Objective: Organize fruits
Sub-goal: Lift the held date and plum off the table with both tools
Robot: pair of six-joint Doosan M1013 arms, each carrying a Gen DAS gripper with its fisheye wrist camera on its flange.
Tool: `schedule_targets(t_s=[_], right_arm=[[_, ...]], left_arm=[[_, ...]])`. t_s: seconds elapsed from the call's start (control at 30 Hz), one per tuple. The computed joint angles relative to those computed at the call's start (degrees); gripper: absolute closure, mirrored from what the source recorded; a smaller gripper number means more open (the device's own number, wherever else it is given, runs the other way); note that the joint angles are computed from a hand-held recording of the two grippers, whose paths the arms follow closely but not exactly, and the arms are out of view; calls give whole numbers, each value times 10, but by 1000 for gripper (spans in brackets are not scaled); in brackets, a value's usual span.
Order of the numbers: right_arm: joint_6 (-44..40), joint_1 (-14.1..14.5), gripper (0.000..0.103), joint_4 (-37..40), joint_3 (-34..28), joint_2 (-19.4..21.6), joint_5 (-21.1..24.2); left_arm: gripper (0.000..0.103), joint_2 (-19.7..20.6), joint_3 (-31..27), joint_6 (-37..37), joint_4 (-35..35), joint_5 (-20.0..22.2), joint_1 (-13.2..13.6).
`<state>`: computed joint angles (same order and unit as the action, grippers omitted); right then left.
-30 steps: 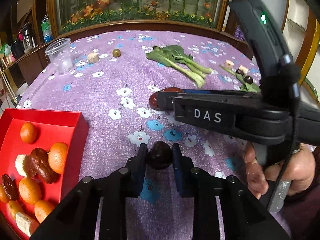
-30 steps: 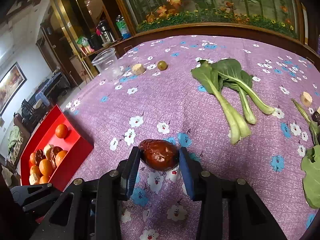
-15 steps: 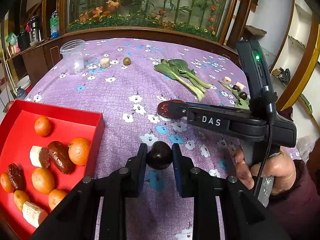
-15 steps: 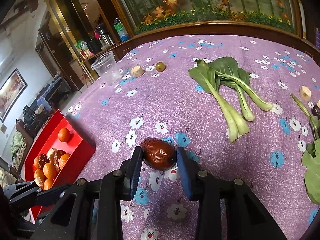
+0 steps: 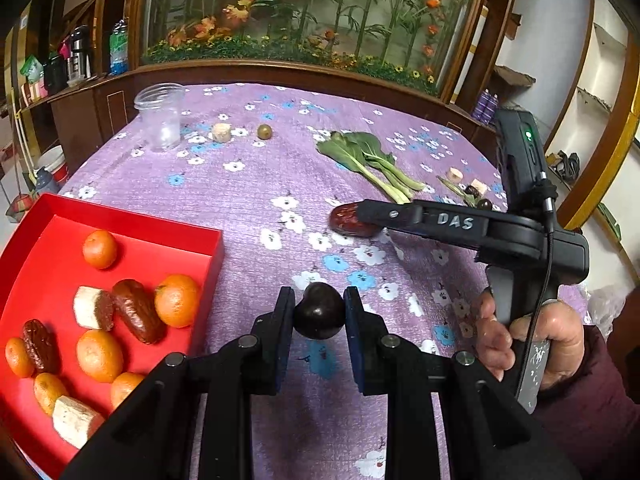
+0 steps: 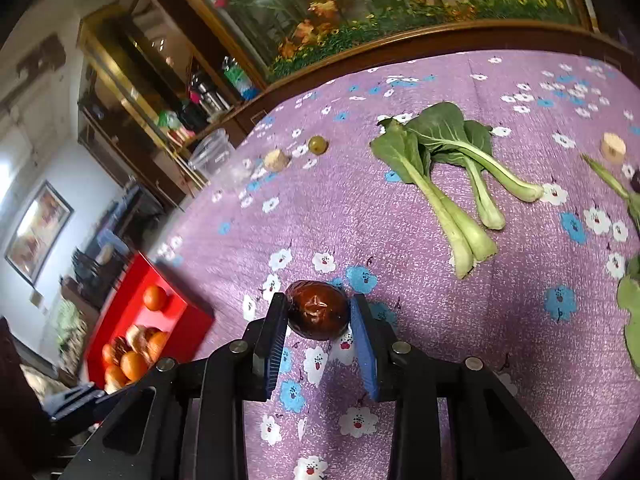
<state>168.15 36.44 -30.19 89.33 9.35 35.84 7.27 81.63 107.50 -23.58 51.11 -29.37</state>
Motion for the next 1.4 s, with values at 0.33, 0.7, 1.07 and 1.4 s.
schedule_targets(t_s=[0.33,0.7,1.07,1.4], right_arm=[[52,10,68,-32,-1,-4,0],[-22,51,73,-59,-51,16,154],[-132,56,44,-39,-70,35,182],[-151,55,44,-46,-85,58,217]], left_arm=[[79,-12,12,4,-25,-11,30],[79,-22,22,8,-49,-13,49],[79,-18,21,14,-68,-4,55],[79,-16,20,18,-73,3,56]])
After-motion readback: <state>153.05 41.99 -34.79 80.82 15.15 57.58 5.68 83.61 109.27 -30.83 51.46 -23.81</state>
